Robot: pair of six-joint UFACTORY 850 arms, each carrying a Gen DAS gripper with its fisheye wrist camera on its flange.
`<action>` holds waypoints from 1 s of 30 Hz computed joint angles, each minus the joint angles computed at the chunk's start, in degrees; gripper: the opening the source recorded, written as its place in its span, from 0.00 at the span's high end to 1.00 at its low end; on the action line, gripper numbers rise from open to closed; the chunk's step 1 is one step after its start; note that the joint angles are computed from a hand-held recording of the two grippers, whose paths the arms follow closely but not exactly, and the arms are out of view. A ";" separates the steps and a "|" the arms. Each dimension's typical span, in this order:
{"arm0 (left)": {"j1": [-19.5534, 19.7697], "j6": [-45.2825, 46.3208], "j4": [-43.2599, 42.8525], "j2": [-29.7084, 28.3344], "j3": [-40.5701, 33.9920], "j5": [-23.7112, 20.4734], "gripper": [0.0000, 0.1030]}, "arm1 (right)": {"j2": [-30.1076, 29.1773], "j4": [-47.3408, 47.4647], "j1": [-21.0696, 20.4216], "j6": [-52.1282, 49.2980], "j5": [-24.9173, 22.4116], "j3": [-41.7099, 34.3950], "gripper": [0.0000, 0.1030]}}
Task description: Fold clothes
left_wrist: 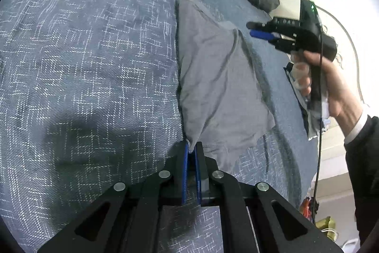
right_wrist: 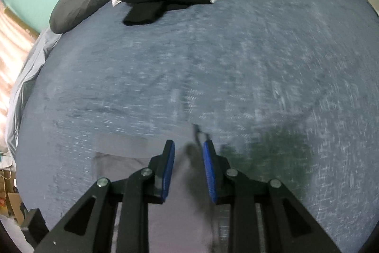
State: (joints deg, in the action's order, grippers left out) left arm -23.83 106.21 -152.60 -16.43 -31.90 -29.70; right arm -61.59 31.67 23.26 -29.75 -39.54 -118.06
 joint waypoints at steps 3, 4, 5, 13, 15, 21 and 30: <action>0.00 -0.05 -0.13 -0.17 -0.15 -0.08 0.95 | -0.11 1.34 -0.07 -1.97 0.82 1.03 0.76; 0.07 -0.23 -0.03 -0.17 -0.17 -0.17 0.95 | -0.24 1.84 0.07 -2.75 1.24 1.28 0.76; 0.12 -0.34 0.04 -0.20 -0.20 -0.30 0.95 | -0.40 2.56 0.14 -3.60 1.31 1.40 0.76; -0.17 -0.56 0.34 -0.44 -0.66 0.38 0.95 | -0.16 2.47 0.79 -4.09 5.67 3.29 0.98; -0.17 -0.72 0.50 -0.35 -0.69 0.50 0.95 | 0.15 2.48 0.60 -3.65 6.46 3.82 0.99; -0.05 -0.89 0.69 -0.41 -0.82 0.55 0.95 | 0.99 3.18 0.28 -3.65 7.40 5.55 0.99; 0.70 -3.20 1.81 0.66 -0.09 -1.01 0.86 | 4.23 23.51 -1.70 -17.10 7.03 11.93 0.97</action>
